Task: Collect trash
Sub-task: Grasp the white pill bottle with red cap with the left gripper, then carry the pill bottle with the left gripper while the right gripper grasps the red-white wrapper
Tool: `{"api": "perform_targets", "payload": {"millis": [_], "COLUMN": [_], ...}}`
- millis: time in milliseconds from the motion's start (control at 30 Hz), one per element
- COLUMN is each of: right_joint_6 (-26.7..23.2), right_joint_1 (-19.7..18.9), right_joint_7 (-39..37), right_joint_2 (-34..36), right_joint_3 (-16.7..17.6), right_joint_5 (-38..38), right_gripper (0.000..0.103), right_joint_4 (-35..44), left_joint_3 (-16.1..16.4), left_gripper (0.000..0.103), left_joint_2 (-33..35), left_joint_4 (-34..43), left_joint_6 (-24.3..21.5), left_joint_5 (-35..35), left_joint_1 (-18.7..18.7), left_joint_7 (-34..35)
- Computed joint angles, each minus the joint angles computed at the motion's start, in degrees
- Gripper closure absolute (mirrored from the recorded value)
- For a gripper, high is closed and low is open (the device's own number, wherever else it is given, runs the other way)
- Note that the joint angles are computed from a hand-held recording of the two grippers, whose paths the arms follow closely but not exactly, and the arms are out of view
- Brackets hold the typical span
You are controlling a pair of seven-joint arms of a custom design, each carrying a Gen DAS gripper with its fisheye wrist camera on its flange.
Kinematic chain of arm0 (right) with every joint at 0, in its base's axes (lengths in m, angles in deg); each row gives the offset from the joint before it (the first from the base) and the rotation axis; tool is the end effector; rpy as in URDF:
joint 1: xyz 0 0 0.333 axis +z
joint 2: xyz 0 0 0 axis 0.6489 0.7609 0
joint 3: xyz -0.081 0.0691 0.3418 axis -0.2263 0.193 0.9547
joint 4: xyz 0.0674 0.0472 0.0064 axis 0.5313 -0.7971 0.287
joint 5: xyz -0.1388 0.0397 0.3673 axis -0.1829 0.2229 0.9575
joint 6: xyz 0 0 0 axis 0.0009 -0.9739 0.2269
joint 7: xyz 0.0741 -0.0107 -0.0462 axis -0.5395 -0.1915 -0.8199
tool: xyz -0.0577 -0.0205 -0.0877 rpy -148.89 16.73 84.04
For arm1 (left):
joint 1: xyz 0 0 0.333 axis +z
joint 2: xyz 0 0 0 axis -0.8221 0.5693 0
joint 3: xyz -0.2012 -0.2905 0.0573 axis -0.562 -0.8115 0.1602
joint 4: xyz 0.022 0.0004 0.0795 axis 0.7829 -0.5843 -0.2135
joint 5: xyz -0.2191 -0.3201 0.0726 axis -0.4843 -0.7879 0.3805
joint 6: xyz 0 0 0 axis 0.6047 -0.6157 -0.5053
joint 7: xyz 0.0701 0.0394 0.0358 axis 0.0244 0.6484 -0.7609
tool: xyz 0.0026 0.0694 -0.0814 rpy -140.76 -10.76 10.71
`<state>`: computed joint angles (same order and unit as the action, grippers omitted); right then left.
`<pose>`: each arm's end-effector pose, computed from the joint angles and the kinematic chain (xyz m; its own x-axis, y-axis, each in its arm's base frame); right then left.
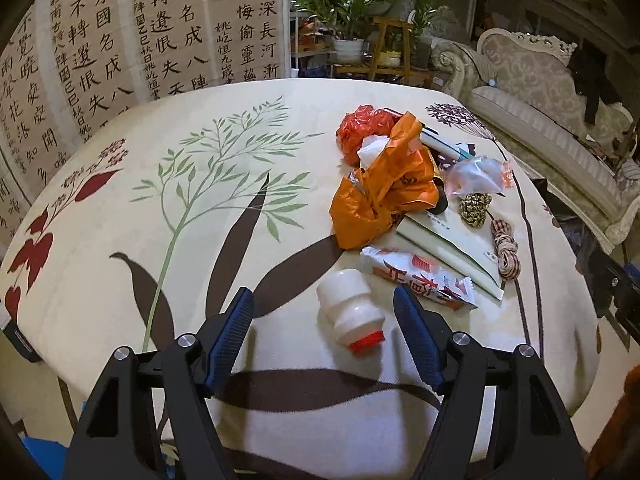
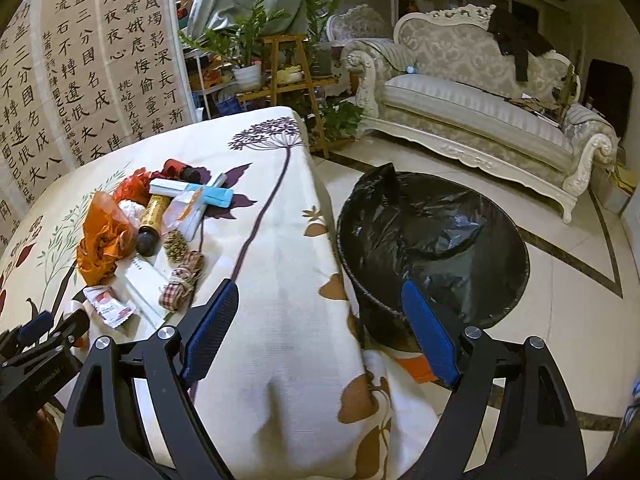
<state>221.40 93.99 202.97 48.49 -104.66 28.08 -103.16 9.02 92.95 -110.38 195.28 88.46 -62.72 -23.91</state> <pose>0.6228 0.3462 0.3847 0.1652 -0.9848 -0.0534 -0.6884 -0.0764 -0.7213 0.5679 -0.1509 0.3630 0.3369 -0.9414 0.0167 -0.7181 -0.2684 -0.6421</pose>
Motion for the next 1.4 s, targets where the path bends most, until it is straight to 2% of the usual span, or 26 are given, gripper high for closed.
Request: {"api": "perform_targets", "payload": {"millis": [33,100,133,167,267,433,567,633,700,733,767,967,1167,1300,1400], "right_joint_6": [0.02,-0.15,-0.23,-0.35,-0.93,-1.07,-0.97,-1.15,-1.62,-1.84,-2.17,-3.96,-7.83,-9.26,-8.55], "right_joint_1": [0.09,0.28,0.32,0.27,-0.05,-0.87,-2.73,-4.65,-7.43,-9.61,-10.76,-15.68,-16.84,-15.49,-13.36], "right_joint_7": [-0.10,-0.45,-0.52,-0.69,-0.97,-1.66,-3.89,-6.08,-8.94,-10.98,-12.36,-20.97,-26.40,-26.86,-25.57], "right_joint_2": [-0.03,-0.05,-0.08,-0.06,0.14,-0.15,-0.35,-0.40,-0.36,-0.36,-0.22,1.62,3.95,5.04,5.34], "right_joint_3": [0.07,0.23,0.34,0.64,1.35,3.21,6.70,9.87,14.03,17.15,18.99,28.10,31.06,29.73,27.05], "right_joint_5": [-0.05,-0.29,-0.35,-0.46,-0.90,-1.99,-2.43,-2.31,-1.71,-1.03,-0.44,3.19,6.18,6.37,5.07], "right_gripper": [0.021,0.021,0.021,0.021,0.021,0.021,0.021,0.022,0.030,0.034,0.034,0.046,0.057,0.064,0.071], "right_joint_4": [0.01,0.21,0.27,0.45,1.21,2.12,3.25,4.04,5.04,5.51,6.01,9.24,12.83,14.08,13.89], "left_joint_3": [0.02,0.36,0.91,0.90,1.17,1.50,1.24,1.25,1.32,1.33,1.25,1.25,1.06,1.14,1.06], "left_gripper": [0.036,0.051,0.055,0.064,0.071,0.073,0.074,0.074,0.074,0.074,0.074,0.074,0.074,0.074,0.074], "left_joint_2": [0.15,0.37,0.17,0.16,0.25,-0.53,-1.57,-2.19,-2.88,-3.16,-3.31,-4.12,-3.91,-3.57,-3.57], "left_joint_4": [-0.05,-0.55,-0.59,-0.63,-0.83,-1.55,-2.39,-3.03,-3.76,-4.10,-4.28,-5.70,-5.81,-5.66,-5.59], "left_joint_6": [0.34,3.25,3.00,3.17,5.00,5.06,4.27,3.95,3.55,3.44,3.39,3.69,3.94,4.11,3.61], "left_joint_5": [-0.29,-0.37,1.51,1.75,2.92,5.53,5.96,5.65,5.70,5.66,5.60,5.81,6.27,6.61,6.78], "left_joint_1": [0.17,0.90,0.46,0.54,1.03,1.29,2.32,3.05,3.78,4.17,4.47,6.15,6.74,6.86,6.70], "left_joint_7": [0.23,0.37,-1.17,-1.09,-1.60,-2.83,-3.29,-3.17,-3.28,-3.18,-3.14,-3.21,-3.03,-2.77,-2.74]}}
